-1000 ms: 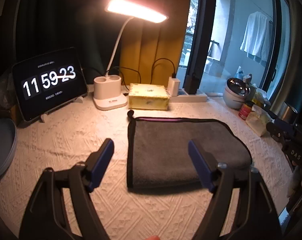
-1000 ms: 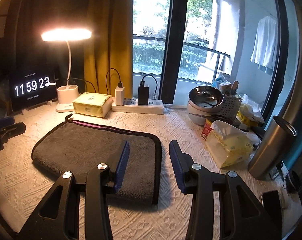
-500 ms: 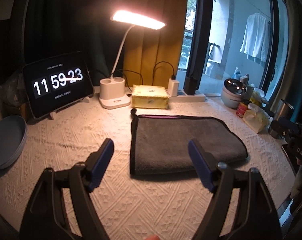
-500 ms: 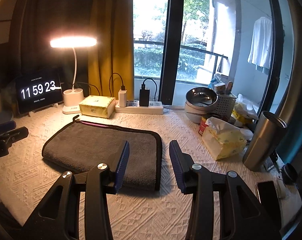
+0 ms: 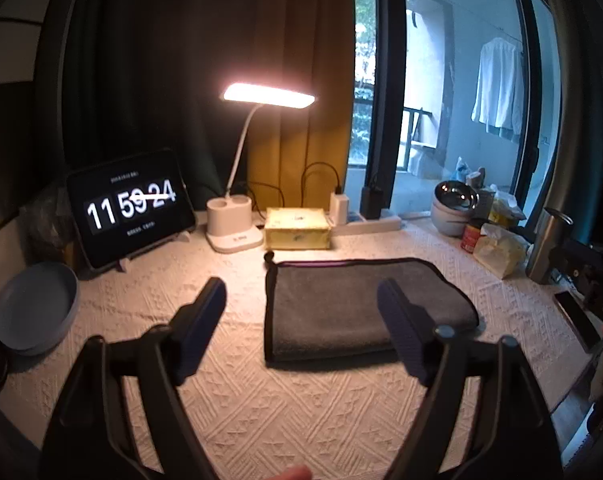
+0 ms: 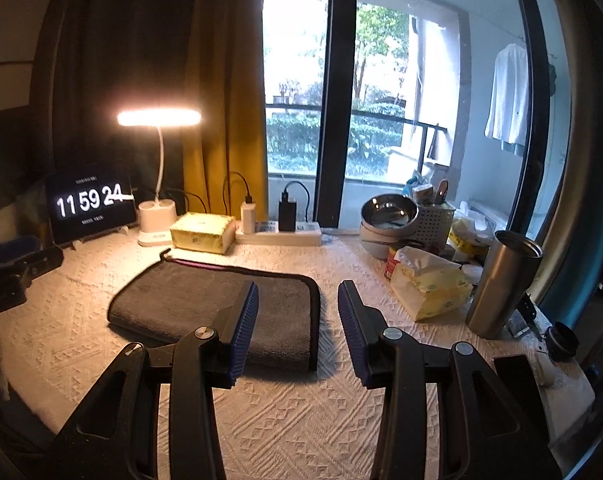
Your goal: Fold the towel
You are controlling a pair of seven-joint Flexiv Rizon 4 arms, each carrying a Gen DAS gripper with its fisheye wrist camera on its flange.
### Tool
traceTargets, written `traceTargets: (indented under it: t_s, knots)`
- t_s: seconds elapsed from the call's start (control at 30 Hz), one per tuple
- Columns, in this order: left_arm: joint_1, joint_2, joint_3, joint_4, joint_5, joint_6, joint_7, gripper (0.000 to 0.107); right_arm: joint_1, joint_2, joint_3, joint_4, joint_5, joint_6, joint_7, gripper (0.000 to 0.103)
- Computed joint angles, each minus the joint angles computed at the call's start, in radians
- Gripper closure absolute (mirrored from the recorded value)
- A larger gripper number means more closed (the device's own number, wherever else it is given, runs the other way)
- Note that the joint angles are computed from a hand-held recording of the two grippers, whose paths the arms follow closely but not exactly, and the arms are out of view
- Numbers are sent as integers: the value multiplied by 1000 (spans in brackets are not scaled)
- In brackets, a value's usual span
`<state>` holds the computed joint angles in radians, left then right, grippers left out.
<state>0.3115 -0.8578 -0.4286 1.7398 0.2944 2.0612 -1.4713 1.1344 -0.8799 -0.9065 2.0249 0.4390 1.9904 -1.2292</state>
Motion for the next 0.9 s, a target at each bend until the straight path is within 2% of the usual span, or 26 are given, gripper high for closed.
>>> traceTargets:
  t_s: [0.03,0.1,0.17,0.47,0.7,0.9]
  knots:
    - [2,0,-3,2,5,11,-1,11,3,1,0,7,4,16,-2,59]
    - [6,1,-4,9,14,32,-11,9,17,-2,-3,16,23,40,-12,57]
    - [5,5,0,13,20,47,-23,8,29,-7,-4,23,50,72,-28,46]
    - [-13,18,48,15,54,145,-109,8,57,-3,-12,15,152,101,-108,45]
    - [-83,38,146,25,27,212,-153,7,72,-4,-18,8,215,122,-149,45]
    - [-93,42,168,21,44,211,-173,7,70,7,-5,-1,243,118,-184,45]
